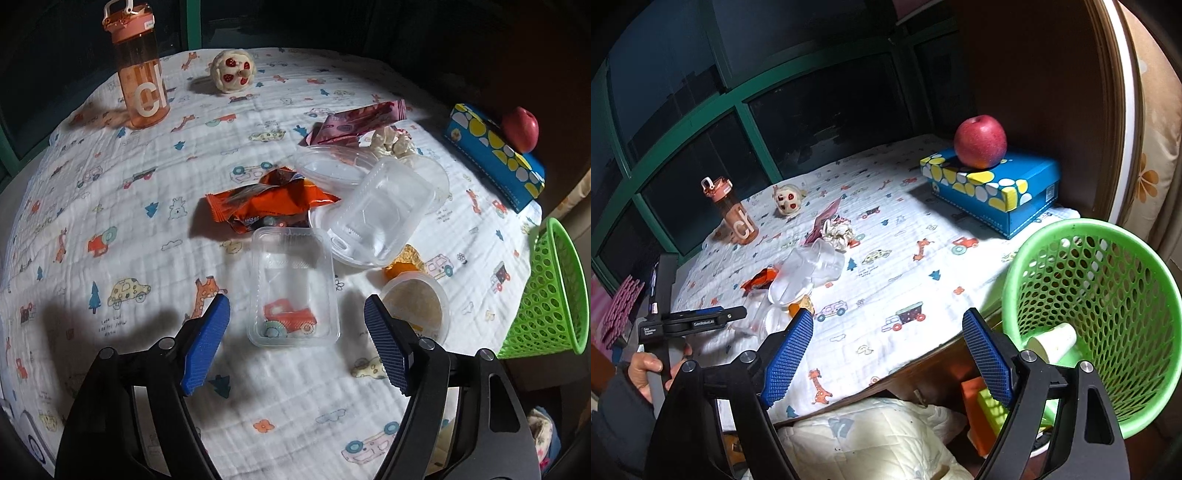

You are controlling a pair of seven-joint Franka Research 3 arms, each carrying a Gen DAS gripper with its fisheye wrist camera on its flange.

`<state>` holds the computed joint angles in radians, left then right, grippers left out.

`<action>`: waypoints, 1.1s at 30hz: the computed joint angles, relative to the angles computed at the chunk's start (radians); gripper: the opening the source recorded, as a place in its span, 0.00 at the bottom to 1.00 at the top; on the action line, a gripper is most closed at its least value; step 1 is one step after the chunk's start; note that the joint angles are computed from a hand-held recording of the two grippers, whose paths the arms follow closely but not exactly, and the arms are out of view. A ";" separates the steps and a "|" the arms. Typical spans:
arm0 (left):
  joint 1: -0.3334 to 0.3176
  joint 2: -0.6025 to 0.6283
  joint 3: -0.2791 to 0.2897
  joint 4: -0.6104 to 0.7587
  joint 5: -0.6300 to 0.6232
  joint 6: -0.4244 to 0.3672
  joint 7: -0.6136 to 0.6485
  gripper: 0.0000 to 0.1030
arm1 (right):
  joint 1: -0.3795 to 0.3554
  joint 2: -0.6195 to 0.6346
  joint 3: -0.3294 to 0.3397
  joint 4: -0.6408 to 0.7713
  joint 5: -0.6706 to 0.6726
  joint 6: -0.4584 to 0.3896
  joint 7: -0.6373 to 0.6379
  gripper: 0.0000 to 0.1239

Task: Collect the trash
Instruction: 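Move the left gripper back to the clear plastic tray on the bed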

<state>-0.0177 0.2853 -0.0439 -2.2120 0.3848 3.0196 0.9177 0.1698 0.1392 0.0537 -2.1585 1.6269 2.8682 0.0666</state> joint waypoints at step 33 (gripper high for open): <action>0.199 0.027 -0.199 -0.030 -0.311 0.092 0.280 0.56 | 0.032 0.104 0.072 0.091 -0.262 -0.021 0.193 0.65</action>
<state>0.1813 0.3121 -0.2431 -2.2422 0.0736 3.1117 1.1977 0.2015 0.2427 0.1261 -2.0676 1.3645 2.8475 0.2597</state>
